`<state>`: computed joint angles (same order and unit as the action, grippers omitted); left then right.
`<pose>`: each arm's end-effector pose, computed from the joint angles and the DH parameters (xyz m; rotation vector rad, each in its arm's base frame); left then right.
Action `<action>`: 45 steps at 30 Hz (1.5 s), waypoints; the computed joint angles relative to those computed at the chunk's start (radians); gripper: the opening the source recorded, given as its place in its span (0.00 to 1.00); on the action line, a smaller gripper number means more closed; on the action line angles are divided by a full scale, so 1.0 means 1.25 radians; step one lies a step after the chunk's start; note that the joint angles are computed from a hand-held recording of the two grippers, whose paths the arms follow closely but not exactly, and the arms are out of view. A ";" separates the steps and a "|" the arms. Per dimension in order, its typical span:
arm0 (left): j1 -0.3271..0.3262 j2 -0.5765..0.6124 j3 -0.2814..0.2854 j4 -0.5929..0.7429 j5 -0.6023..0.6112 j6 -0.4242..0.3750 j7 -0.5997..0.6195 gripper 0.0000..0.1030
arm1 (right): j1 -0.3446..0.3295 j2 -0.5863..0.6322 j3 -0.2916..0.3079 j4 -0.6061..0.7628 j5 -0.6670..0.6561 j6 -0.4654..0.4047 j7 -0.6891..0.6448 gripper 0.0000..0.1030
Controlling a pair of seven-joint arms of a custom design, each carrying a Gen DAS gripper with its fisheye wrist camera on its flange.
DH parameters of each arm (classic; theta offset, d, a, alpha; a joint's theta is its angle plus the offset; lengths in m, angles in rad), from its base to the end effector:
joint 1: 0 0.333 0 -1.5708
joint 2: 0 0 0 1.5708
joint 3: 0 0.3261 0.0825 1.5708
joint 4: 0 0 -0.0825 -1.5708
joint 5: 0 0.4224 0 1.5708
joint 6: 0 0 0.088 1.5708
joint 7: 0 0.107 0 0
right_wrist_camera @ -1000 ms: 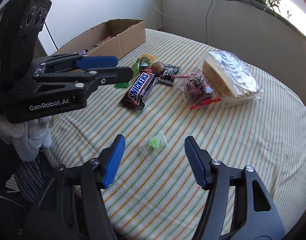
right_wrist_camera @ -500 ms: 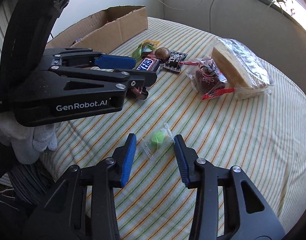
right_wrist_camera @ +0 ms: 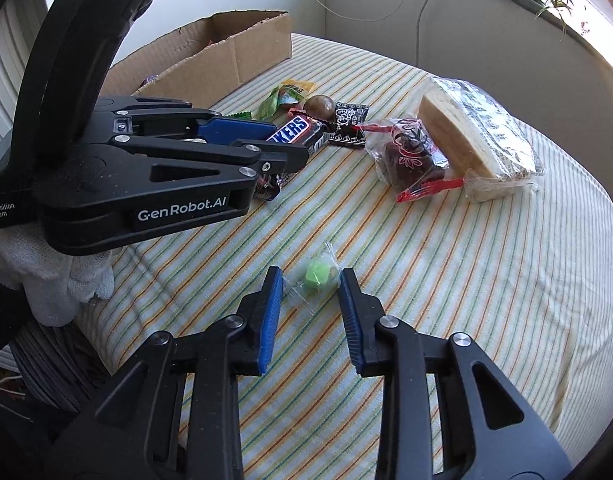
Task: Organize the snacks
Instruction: 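Grasp the second Snickers bar with the left gripper while the right grasps a small Snickers, then lower both Snickers bars into the cardboard box and open both grippers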
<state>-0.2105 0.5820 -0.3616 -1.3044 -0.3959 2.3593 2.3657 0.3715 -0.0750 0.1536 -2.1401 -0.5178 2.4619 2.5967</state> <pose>0.7059 -0.3743 0.4756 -0.7496 2.7911 -1.0757 0.5107 0.2981 0.4712 -1.7569 2.0564 -0.5750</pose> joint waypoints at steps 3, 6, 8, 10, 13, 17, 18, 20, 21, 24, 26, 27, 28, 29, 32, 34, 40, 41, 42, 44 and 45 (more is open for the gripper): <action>0.011 -0.004 -0.005 -0.001 -0.016 -0.004 0.004 0.26 | -0.003 -0.001 -0.003 -0.002 -0.001 0.003 0.007 0.29; 0.025 -0.013 -0.013 -0.008 -0.041 0.000 0.018 0.26 | -0.005 -0.007 -0.002 -0.005 -0.004 -0.002 0.014 0.29; 0.033 -0.020 -0.018 -0.012 -0.060 0.001 0.027 0.26 | -0.006 -0.011 0.000 -0.004 -0.008 -0.005 0.017 0.29; 0.037 -0.028 -0.020 -0.019 -0.075 0.009 0.036 0.26 | -0.007 -0.014 0.001 -0.002 -0.013 -0.005 0.020 0.29; 0.047 -0.035 -0.024 -0.020 -0.102 0.011 0.048 0.26 | -0.007 -0.012 0.003 0.009 -0.022 -0.008 0.019 0.29; 0.062 -0.044 -0.027 -0.018 -0.139 0.018 0.067 0.26 | -0.007 0.000 0.003 0.035 -0.035 -0.015 0.016 0.29; 0.064 -0.043 -0.027 -0.014 -0.147 0.017 0.066 0.26 | -0.006 0.002 0.002 0.040 -0.038 -0.016 0.015 0.29; 0.063 -0.035 -0.022 0.004 -0.155 0.021 0.060 0.26 | -0.005 0.008 0.001 0.054 -0.044 -0.018 0.014 0.29; 0.062 -0.031 -0.020 0.010 -0.156 0.029 0.055 0.26 | -0.004 0.013 0.001 0.063 -0.050 -0.020 0.016 0.29; 0.068 -0.025 -0.019 0.023 -0.166 0.052 0.048 0.26 | 0.000 0.026 -0.002 0.087 -0.064 -0.020 0.016 0.29; 0.073 -0.015 -0.018 0.041 -0.170 0.058 0.039 0.26 | 0.002 0.036 -0.005 0.106 -0.071 -0.019 0.010 0.29; 0.075 -0.014 -0.017 0.044 -0.170 0.067 0.035 0.26 | 0.003 0.043 -0.007 0.117 -0.075 -0.019 0.006 0.29; 0.073 -0.009 -0.014 0.050 -0.166 0.078 0.027 0.26 | 0.005 0.050 -0.009 0.129 -0.078 -0.019 0.002 0.29; 0.071 -0.003 -0.009 0.059 -0.158 0.088 0.017 0.26 | 0.006 0.057 -0.011 0.140 -0.081 -0.018 -0.003 0.29; 0.068 0.020 0.001 0.093 -0.131 0.104 -0.019 0.26 | 0.013 0.090 -0.018 0.186 -0.089 -0.017 -0.019 0.29; 0.071 0.030 0.004 0.105 -0.117 0.118 -0.037 0.26 | 0.019 0.108 -0.025 0.211 -0.091 -0.014 -0.033 0.29; 0.071 0.081 0.016 0.180 -0.060 0.128 -0.103 0.26 | 0.037 0.174 -0.047 0.296 -0.077 0.007 -0.080 0.29; 0.069 0.092 0.018 0.198 -0.050 0.124 -0.114 0.26 | 0.042 0.182 -0.050 0.309 -0.076 0.006 -0.087 0.29; 0.067 0.103 0.021 0.216 -0.038 0.120 -0.126 0.26 | 0.046 0.193 -0.053 0.324 -0.073 0.010 -0.095 0.29; 0.064 0.126 0.025 0.253 -0.016 0.110 -0.144 0.26 | 0.053 0.215 -0.060 0.353 -0.064 0.016 -0.111 0.29; 0.060 0.140 0.028 0.276 -0.004 0.102 -0.154 0.26 | 0.057 0.227 -0.063 0.367 -0.059 0.019 -0.119 0.29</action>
<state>-0.1355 0.7575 -0.3266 -0.9593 -0.4012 2.4864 2.1730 0.4429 0.2086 0.0743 -1.6809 -0.5921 2.4861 2.4475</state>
